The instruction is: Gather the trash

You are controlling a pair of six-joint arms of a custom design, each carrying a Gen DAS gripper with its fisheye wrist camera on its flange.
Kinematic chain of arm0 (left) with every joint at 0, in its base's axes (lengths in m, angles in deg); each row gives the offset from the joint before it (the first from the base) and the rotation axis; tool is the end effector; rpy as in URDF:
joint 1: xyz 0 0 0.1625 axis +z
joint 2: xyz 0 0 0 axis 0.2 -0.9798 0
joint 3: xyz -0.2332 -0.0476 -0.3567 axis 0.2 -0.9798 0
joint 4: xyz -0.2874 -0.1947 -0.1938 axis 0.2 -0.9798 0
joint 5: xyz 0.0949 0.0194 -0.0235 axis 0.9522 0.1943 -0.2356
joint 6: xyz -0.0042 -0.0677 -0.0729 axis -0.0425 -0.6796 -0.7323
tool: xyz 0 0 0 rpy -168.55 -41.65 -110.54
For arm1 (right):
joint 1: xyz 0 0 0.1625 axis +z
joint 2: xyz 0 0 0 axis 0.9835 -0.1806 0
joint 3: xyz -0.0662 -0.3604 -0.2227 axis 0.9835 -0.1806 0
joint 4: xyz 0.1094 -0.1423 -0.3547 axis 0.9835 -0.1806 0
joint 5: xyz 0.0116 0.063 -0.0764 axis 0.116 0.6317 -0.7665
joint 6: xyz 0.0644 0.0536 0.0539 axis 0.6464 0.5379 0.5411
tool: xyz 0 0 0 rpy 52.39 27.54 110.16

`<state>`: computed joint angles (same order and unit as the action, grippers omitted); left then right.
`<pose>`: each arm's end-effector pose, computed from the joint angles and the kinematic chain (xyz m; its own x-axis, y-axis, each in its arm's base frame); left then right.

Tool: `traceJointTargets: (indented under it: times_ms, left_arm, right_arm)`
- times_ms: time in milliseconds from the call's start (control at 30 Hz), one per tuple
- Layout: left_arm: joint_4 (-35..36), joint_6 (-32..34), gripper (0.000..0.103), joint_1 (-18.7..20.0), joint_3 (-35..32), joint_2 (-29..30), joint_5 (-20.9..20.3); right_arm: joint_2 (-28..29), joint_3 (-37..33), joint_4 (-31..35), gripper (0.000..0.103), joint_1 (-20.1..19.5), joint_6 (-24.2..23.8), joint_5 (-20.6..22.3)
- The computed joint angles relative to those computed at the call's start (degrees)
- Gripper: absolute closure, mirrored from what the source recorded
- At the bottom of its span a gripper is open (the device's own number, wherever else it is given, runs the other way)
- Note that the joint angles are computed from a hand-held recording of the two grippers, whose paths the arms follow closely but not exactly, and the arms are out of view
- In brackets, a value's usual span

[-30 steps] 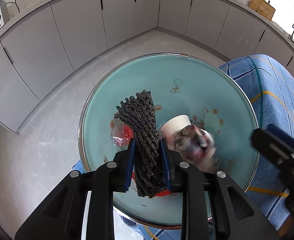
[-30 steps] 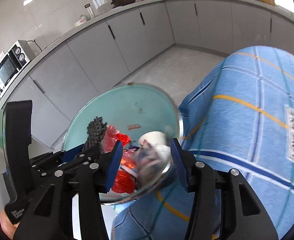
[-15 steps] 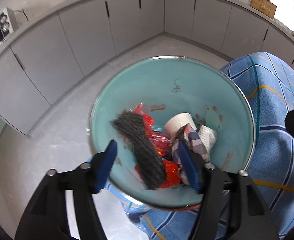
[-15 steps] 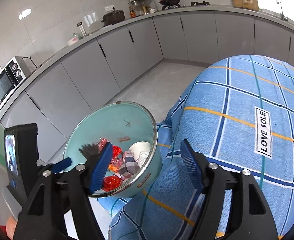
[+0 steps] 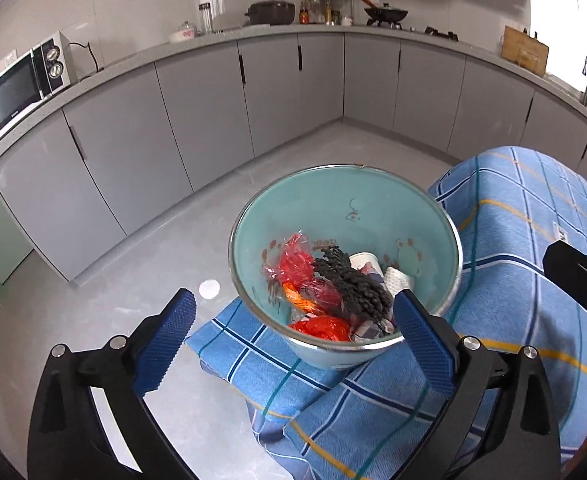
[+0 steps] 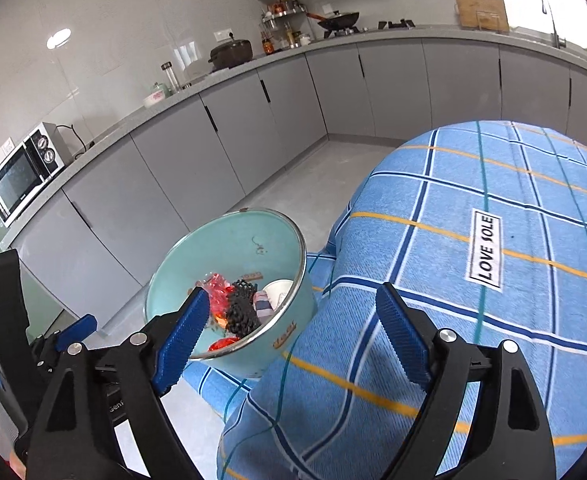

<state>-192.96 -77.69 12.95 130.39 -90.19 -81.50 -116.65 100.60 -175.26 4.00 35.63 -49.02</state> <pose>-0.4195 -0.4297 -0.0288 -0.6543 0.1216 -0.7464 0.5966 0.6895 -0.4106 0.0621 -0.3893 0.3239 -0.8781 0.1493 0.4547 -0.2973 0.5743 -0.7627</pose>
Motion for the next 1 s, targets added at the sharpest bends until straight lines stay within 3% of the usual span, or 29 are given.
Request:
traceJointTargets:
  times_ms: [300, 400, 533, 767, 1000]
  left_arm:
    - [3.31, -6.21, 0.006, -4.84, 4.17, -4.07, 2.68]
    - [5.69, -9.51, 0.006, -7.28, 5.8, -5.84, 5.48]
    - [6.64, -12.06, 0.006, -9.69, 7.61, -7.9, 6.56]
    - [14.33, -19.49, 0.006, -13.96, 9.6, -11.33, 10.36]
    - [19.28, -24.25, 0.006, -17.23, 10.89, -14.46, 12.88]
  right_arm:
    - [-5.61, 5.18, -3.64, 0.016, 1.6, -0.76, 1.35]
    - [-6.89, 6.52, -6.02, 0.015, 3.57, -1.59, 0.71]
    - [-8.64, 8.59, -9.55, 0.013, 5.91, -2.59, 0.3]
    - [-12.26, 11.84, -14.03, 0.011, 9.14, -2.75, 0.59]
    - [-13.12, 13.12, -18.1, 0.011, 14.29, -3.45, -1.81]
